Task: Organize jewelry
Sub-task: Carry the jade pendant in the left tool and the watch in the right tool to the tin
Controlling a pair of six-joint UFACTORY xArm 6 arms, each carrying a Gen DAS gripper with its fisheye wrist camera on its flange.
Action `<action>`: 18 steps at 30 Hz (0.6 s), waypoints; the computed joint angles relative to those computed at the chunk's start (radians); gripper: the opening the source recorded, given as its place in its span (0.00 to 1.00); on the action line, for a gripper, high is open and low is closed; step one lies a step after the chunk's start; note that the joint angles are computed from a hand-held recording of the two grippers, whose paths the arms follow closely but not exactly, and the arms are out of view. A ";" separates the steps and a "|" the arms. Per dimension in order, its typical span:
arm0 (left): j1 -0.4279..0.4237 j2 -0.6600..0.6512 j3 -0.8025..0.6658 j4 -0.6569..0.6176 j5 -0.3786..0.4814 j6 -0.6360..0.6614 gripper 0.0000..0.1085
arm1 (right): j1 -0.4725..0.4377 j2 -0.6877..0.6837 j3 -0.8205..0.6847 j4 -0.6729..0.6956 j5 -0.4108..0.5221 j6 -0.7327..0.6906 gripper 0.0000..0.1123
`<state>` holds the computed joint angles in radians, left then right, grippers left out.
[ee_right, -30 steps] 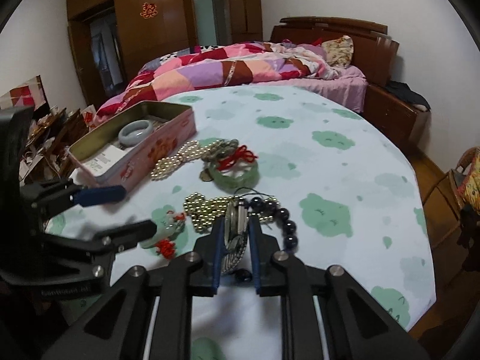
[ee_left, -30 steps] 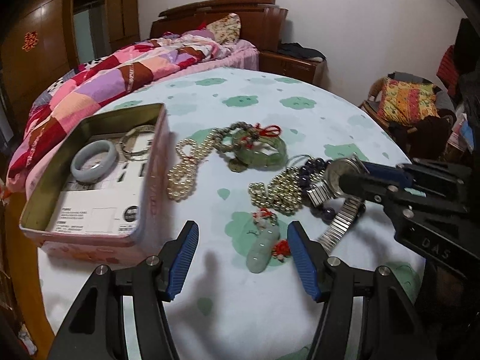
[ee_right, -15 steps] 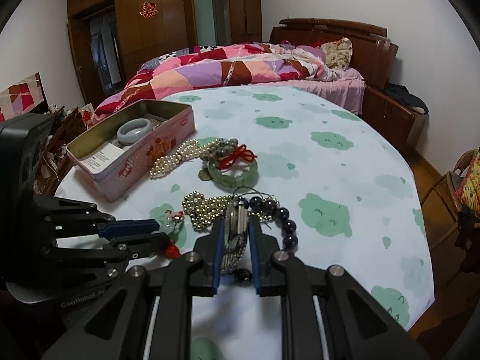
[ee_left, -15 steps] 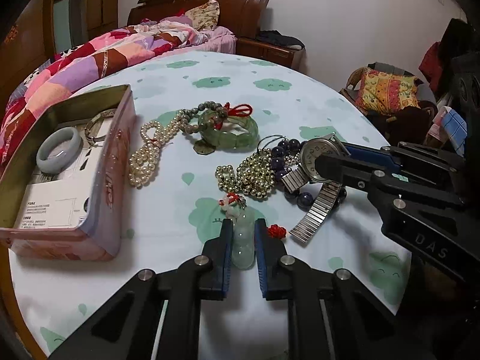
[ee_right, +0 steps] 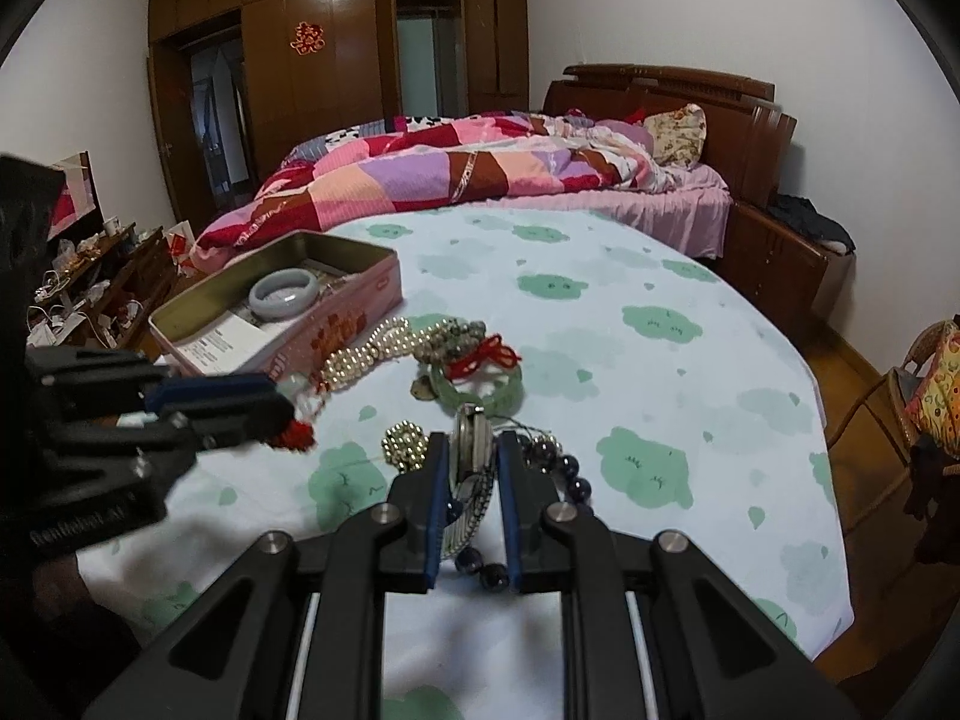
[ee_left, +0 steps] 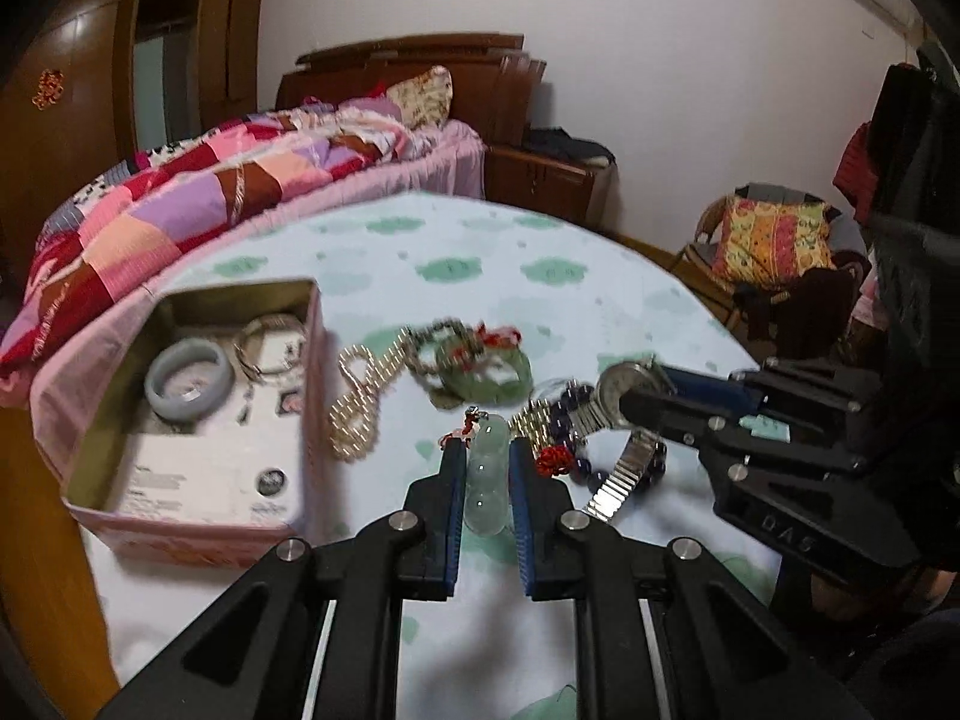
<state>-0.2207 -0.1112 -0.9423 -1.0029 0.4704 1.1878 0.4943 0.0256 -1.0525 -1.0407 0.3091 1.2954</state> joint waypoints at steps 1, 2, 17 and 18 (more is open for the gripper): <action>0.002 -0.003 -0.004 -0.003 -0.004 0.004 0.13 | 0.001 0.002 -0.005 -0.002 0.000 0.000 0.16; 0.004 -0.006 -0.006 -0.008 -0.007 0.008 0.13 | 0.002 0.003 -0.009 -0.004 -0.001 -0.002 0.16; 0.058 0.023 -0.074 -0.023 -0.059 0.003 0.13 | 0.008 0.081 -0.142 0.059 -0.050 -0.127 0.16; 0.064 0.032 -0.083 -0.022 -0.064 -0.002 0.13 | 0.010 0.091 -0.157 0.064 -0.053 -0.138 0.16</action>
<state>-0.1569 -0.0793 -1.0255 -1.0246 0.4060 1.1862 0.5046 0.1170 -1.2095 -0.9766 0.2556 1.1570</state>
